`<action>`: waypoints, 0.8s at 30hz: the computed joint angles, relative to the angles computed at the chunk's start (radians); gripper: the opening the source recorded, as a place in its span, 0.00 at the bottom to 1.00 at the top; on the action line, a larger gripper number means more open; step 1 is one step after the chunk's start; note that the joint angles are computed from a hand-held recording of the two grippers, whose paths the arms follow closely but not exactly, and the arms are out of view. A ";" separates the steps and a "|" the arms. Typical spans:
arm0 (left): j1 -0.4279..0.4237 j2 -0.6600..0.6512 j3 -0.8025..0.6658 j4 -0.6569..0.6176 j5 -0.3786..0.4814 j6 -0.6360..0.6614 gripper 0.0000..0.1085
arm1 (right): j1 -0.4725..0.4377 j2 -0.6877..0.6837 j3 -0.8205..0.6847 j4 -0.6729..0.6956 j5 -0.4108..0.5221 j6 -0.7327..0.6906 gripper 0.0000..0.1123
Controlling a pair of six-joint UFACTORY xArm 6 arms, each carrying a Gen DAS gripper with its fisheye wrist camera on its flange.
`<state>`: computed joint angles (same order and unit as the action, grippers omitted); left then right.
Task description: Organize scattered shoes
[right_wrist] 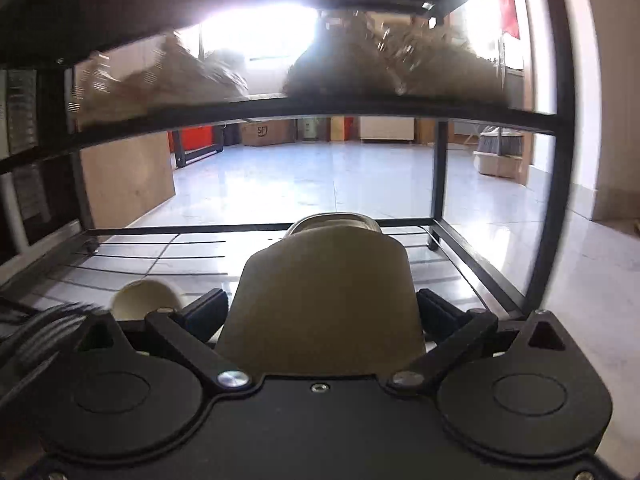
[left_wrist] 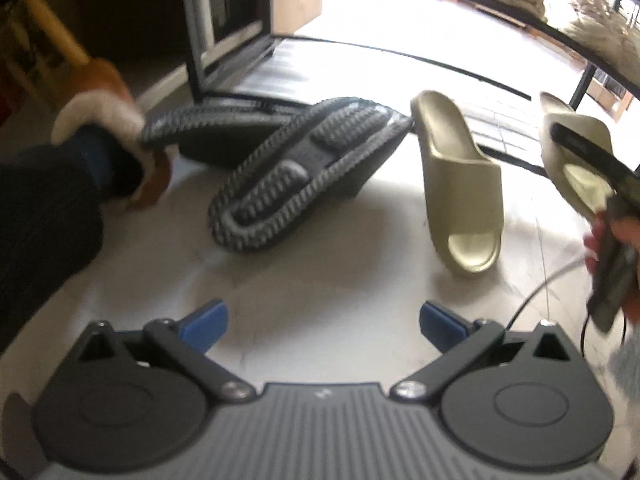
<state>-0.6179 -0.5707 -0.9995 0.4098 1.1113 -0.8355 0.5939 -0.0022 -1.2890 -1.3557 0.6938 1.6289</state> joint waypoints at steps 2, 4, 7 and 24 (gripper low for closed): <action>-0.004 0.018 -0.009 0.012 0.005 -0.020 0.94 | -0.059 0.086 -0.082 0.001 -0.059 -0.040 0.90; 0.001 0.059 -0.030 -0.014 0.033 -0.034 0.94 | -0.098 0.162 -0.156 0.001 -0.098 -0.078 0.90; 0.011 0.106 -0.061 -0.069 0.085 -0.002 0.94 | -0.144 0.272 -0.266 -0.016 -0.143 -0.139 0.90; 0.007 0.120 -0.060 -0.143 0.110 0.031 0.94 | -0.178 0.336 -0.332 0.059 -0.144 -0.120 0.92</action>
<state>-0.6107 -0.4508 -1.0597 0.2667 1.2210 -0.8044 0.4159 0.3336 -1.6206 -1.2967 0.5495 1.5087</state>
